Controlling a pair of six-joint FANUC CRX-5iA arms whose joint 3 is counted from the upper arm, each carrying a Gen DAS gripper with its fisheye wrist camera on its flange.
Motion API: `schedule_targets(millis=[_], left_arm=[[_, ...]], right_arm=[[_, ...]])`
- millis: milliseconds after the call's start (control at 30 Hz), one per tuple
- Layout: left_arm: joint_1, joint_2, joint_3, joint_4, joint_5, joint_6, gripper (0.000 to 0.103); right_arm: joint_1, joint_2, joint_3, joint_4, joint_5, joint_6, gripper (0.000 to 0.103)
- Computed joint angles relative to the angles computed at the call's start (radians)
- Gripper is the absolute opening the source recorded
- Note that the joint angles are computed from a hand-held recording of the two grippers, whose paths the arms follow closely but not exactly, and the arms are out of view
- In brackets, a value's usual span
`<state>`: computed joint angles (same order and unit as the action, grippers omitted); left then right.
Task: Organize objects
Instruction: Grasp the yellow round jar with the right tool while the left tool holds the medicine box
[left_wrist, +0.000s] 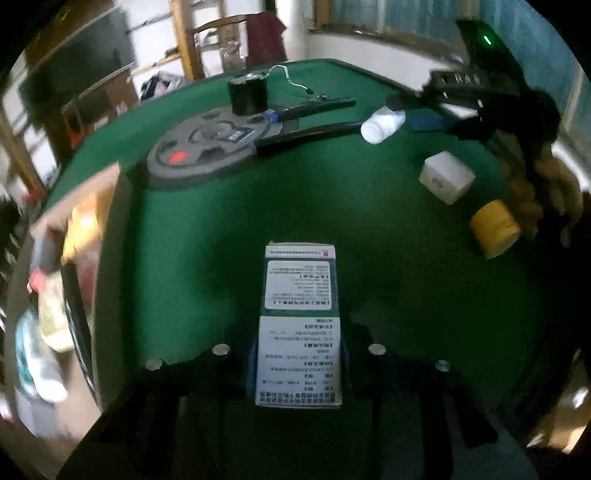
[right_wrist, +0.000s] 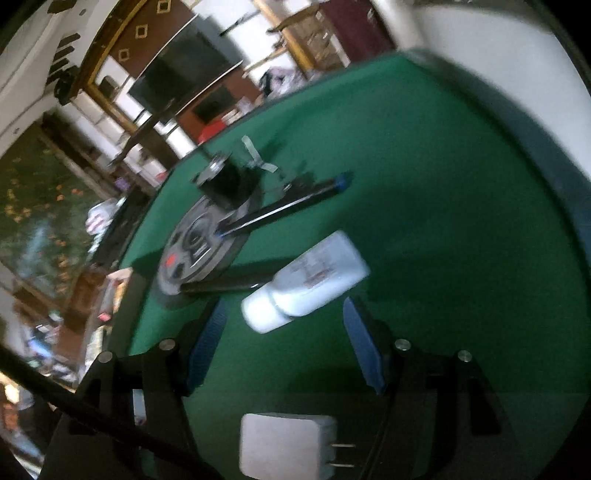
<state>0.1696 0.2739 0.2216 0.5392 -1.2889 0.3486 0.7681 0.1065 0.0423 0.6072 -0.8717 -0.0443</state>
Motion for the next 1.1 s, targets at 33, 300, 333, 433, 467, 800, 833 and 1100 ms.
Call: schedule_targets(millis=[33, 300, 333, 433, 467, 800, 833, 1100], left_arm=[[0.004, -0.007, 0.004, 0.024, -0.013, 0.012, 0.03], [0.078, -0.047, -0.047, 0.196, -0.026, -0.046, 0.03], [0.082, -0.049, -0.05, 0.203, -0.033, -0.046, 0.03], [0.126, -0.077, -0.068, 0.216, -0.076, -0.033, 0.03], [0.135, -0.071, -0.059, 0.215, -0.092, -0.02, 0.03], [0.216, -0.055, -0.029, 0.218, -0.095, 0.032, 0.03], [0.22, -0.052, -0.028, 0.22, -0.092, 0.037, 0.03], [0.275, -0.022, 0.005, 0.243, -0.083, 0.062, 0.03]], right_arm=[[0.009, -0.009, -0.008, 0.008, -0.013, -0.03, 0.065], [0.233, -0.036, 0.01, 0.049, -0.265, -0.129, 0.065], [0.249, -0.029, 0.017, 0.047, -0.286, -0.134, 0.065], [0.274, 0.041, 0.1, 0.022, -0.397, -0.092, 0.065], [0.273, 0.059, 0.122, 0.011, -0.417, -0.076, 0.065], [0.279, 0.174, 0.243, 0.007, -0.547, -0.041, 0.038], [0.283, 0.179, 0.249, 0.01, -0.556, -0.04, 0.038], [0.292, 0.118, 0.173, 0.013, -0.402, -0.119, 0.037]])
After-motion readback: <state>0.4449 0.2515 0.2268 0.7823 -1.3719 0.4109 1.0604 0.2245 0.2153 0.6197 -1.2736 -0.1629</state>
